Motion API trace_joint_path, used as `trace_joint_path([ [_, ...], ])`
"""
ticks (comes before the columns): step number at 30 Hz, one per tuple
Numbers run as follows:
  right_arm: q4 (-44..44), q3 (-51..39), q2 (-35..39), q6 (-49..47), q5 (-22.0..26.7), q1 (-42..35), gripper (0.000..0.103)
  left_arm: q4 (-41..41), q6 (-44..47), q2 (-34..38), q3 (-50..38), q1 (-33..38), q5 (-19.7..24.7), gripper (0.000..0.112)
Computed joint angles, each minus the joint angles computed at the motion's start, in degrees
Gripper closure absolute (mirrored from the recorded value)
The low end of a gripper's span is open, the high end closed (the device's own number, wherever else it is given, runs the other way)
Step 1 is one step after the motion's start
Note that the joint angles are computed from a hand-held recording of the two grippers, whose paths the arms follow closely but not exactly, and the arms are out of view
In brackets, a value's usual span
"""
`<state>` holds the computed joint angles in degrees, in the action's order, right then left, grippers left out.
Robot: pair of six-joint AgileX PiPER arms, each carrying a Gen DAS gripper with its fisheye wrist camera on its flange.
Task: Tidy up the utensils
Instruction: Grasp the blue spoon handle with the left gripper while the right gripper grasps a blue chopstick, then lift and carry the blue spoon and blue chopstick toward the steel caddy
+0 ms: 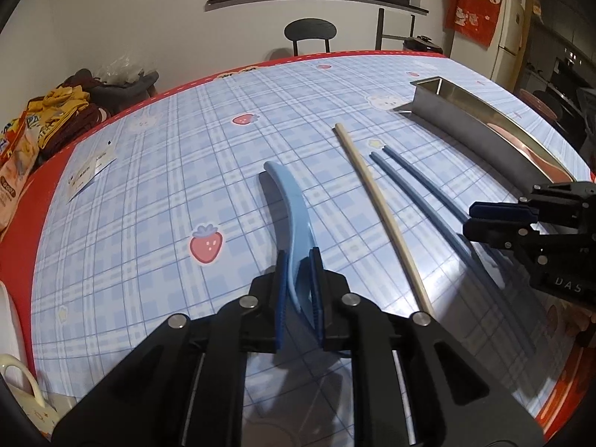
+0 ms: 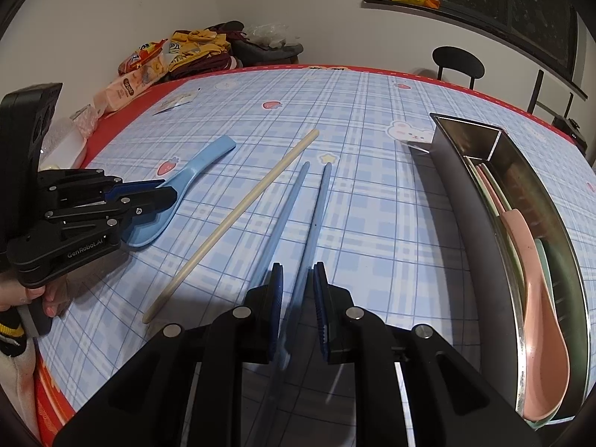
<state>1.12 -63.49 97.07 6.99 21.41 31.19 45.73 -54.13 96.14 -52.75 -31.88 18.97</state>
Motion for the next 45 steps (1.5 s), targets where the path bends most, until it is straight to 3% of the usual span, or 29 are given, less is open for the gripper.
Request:
trace_joint_path([
  [5,-3.3,-0.6,0.3,2.9,0.6,0.7,0.086,1.3,-0.8,0.4,-0.7,-0.3,1.1,0.097],
  [7,-5.1,-0.7,0.4,4.8,0.6,1.0,0.093,3.4,-2.7,0.5,-0.8,-1.0,1.9,0.097],
  [12,-4.1,0.6,-0.3,5.6,-0.7,0.1,0.097,7.2,-6.9,-0.4,0.1,-1.2,1.7,0.1],
  [18,5.0,2.6,-1.9,-2.5,-3.6,-1.8,0.097,12.1,-12.4,-2.4,1.6,-1.0,0.6,0.1],
  [23,18.2,4.9,-3.5,-14.7,-6.1,-4.0,0.097,15.9,-17.3,-5.9,3.5,-1.0,-1.8,0.1],
  [26,20.6,5.6,-4.0,-16.9,-6.7,-4.5,0.097,19.2,-21.0,-7.0,3.8,-2.4,-1.6,0.1],
  [34,16.6,5.8,-4.2,-12.6,-7.1,-4.3,0.097,20.2,-24.0,-5.3,3.0,-3.9,-2.6,0.1],
  [45,32.9,7.6,-5.4,-27.8,-8.3,-6.2,0.097,27.2,-37.7,-6.8,3.5,-9.4,2.0,0.1],
])
